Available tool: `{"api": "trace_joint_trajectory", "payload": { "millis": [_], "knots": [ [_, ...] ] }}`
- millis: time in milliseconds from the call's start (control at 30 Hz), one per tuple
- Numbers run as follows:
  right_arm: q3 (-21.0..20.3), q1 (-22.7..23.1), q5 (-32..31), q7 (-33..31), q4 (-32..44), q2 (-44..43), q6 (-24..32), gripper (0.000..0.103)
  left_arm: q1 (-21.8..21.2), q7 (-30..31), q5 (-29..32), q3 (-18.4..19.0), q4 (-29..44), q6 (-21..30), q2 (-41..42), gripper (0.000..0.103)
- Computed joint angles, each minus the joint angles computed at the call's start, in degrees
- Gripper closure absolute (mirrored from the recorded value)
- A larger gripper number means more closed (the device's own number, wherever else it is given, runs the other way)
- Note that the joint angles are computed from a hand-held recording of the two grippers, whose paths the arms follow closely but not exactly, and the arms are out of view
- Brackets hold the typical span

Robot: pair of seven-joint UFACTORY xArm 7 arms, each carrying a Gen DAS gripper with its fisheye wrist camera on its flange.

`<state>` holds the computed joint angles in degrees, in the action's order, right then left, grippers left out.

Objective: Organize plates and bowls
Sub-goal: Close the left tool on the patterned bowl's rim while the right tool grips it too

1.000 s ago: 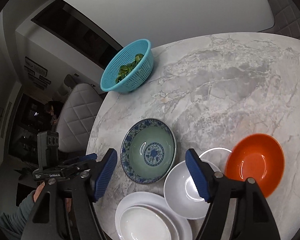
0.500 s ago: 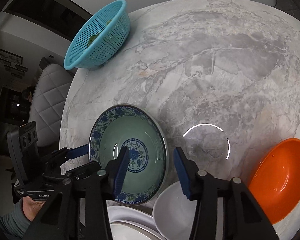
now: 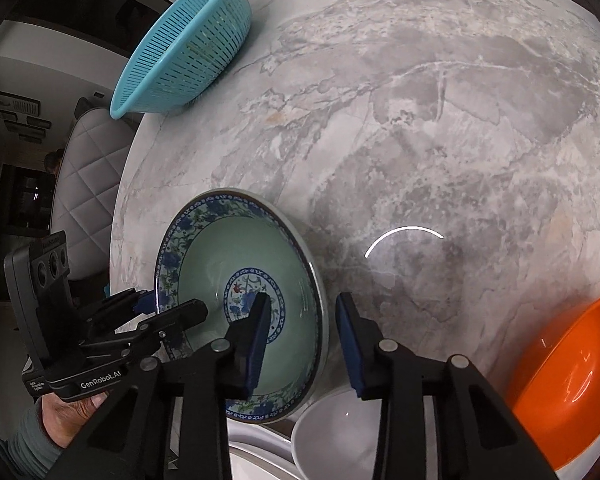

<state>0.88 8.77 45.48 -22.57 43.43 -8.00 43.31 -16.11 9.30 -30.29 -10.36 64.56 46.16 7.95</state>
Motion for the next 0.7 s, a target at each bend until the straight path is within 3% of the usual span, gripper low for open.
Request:
{"api": "trace_joint_trajectory", "payload": {
  "millis": [133, 233, 700],
  "knots": [
    [-0.09, -0.19, 0.47, 0.19, 0.58, 1.06, 0.32, 0.087, 0.14, -0.17, -0.58, 0.01, 0.28, -0.02, 0.60, 0.078],
    [0.05, -0.56, -0.43, 0.44, 0.80, 1.30, 0.51, 0.091, 0.26, -0.04, -0.83, -0.08, 0.76, 0.56, 1.00, 0.089],
    [0.04, -0.76, 0.88, 1.04, 0.51, 0.14, 0.53, 0.094, 0.44, -1.31, -0.21, 0.10, 1.81, 1.93, -0.18, 0.091]
  ]
}}
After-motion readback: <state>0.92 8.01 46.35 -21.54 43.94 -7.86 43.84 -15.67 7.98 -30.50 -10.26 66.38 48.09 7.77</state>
